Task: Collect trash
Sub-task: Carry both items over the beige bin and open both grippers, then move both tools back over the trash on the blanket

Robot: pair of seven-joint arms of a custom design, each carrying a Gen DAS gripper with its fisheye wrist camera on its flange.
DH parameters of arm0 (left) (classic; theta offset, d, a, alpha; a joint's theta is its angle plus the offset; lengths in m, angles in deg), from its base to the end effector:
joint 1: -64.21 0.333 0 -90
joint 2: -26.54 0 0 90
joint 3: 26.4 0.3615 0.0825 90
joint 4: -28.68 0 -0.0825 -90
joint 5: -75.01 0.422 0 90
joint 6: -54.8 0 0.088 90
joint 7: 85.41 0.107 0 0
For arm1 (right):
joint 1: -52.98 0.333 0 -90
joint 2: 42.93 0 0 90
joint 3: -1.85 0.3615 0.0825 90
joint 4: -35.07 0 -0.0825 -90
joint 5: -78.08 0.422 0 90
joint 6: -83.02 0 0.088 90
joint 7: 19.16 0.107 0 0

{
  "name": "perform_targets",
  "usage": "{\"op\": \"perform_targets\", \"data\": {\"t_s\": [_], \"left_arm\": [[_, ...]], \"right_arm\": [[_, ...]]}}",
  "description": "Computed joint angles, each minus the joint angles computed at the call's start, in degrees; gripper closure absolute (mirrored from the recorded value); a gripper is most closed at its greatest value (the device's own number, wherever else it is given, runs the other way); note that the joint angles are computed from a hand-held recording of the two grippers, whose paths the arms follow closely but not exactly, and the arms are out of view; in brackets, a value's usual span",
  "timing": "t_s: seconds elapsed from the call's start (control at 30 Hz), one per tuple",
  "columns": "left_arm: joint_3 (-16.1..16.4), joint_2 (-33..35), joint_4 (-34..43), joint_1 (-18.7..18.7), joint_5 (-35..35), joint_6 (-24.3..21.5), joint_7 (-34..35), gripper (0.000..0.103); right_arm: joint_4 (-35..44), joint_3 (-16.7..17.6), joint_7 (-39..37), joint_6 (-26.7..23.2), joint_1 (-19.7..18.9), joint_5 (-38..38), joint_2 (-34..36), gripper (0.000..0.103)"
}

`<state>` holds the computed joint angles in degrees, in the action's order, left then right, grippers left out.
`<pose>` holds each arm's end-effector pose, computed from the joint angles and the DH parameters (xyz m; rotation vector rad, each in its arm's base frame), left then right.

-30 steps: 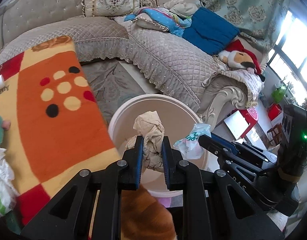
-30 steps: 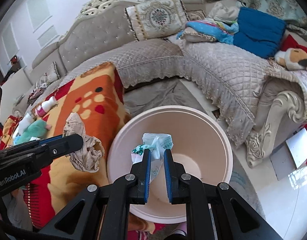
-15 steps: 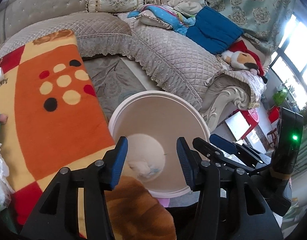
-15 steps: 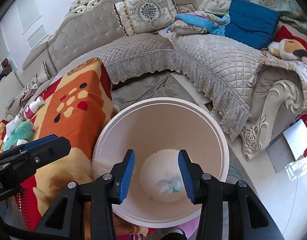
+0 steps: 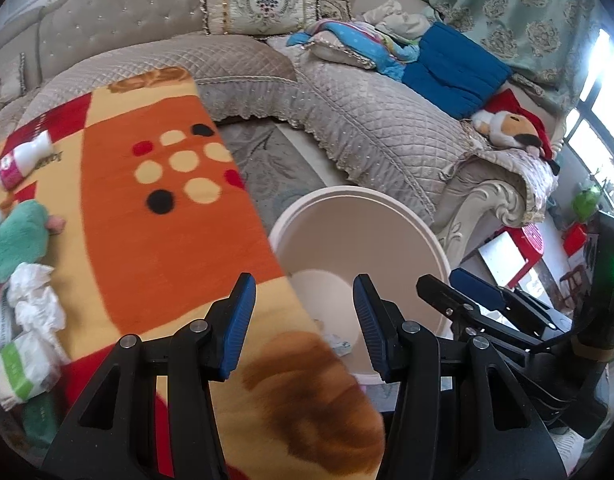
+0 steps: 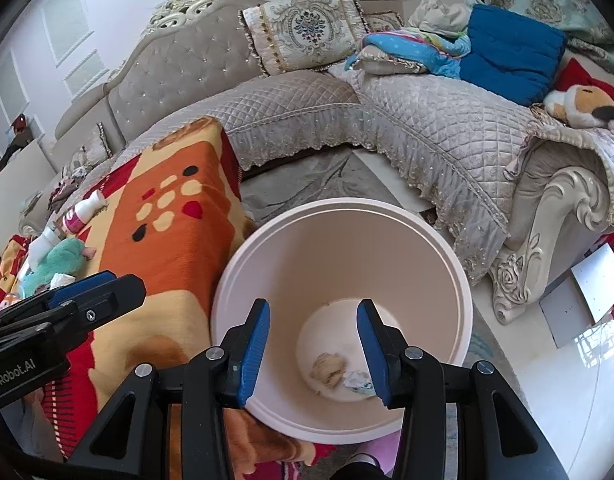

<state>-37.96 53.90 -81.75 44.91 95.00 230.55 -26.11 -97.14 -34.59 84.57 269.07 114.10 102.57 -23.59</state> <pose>0.6088 -0.3772 0.3340 -1.6590 2.2205 -0.9210 0.5570 0.2249 0.3183 -1.6342 1.9073 -0.4875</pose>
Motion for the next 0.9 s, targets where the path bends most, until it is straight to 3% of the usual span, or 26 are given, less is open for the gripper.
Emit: {"op": "perform_targets", "data": {"t_s": [0.2,0.4,0.43,0.57,0.77,0.9], "left_arm": [[8.88,-3.57,-4.39,-5.95,4.62,2.00,-6.92,0.054],[16.31,-7.30,-9.27,-9.92,10.84,3.80,-14.93,0.054],[17.99,-7.96,-10.03,-10.96,12.35,3.87,-16.73,0.054],[19.75,-10.56,-13.08,-10.57,16.23,4.57,-21.20,0.054],[26.80,-14.88,-17.92,-13.12,25.72,6.06,-31.39,0.054],[29.72,-17.19,-19.98,-13.31,33.00,5.66,-38.54,0.054]], "right_arm": [[0.93,-1.35,0.23,-0.25,2.94,-0.36,0.07,0.060],[2.66,1.00,0.22,-0.36,2.70,-1.32,0.20,0.059],[3.14,1.76,0.25,-0.58,2.36,-1.66,0.27,0.059],[4.71,5.15,0.94,-1.14,0.14,-3.55,0.50,0.059],[7.86,11.27,2.23,-2.19,-4.11,-7.37,1.39,0.058],[10.53,15.58,3.06,-3.36,-7.18,-10.35,2.46,0.053]]}}
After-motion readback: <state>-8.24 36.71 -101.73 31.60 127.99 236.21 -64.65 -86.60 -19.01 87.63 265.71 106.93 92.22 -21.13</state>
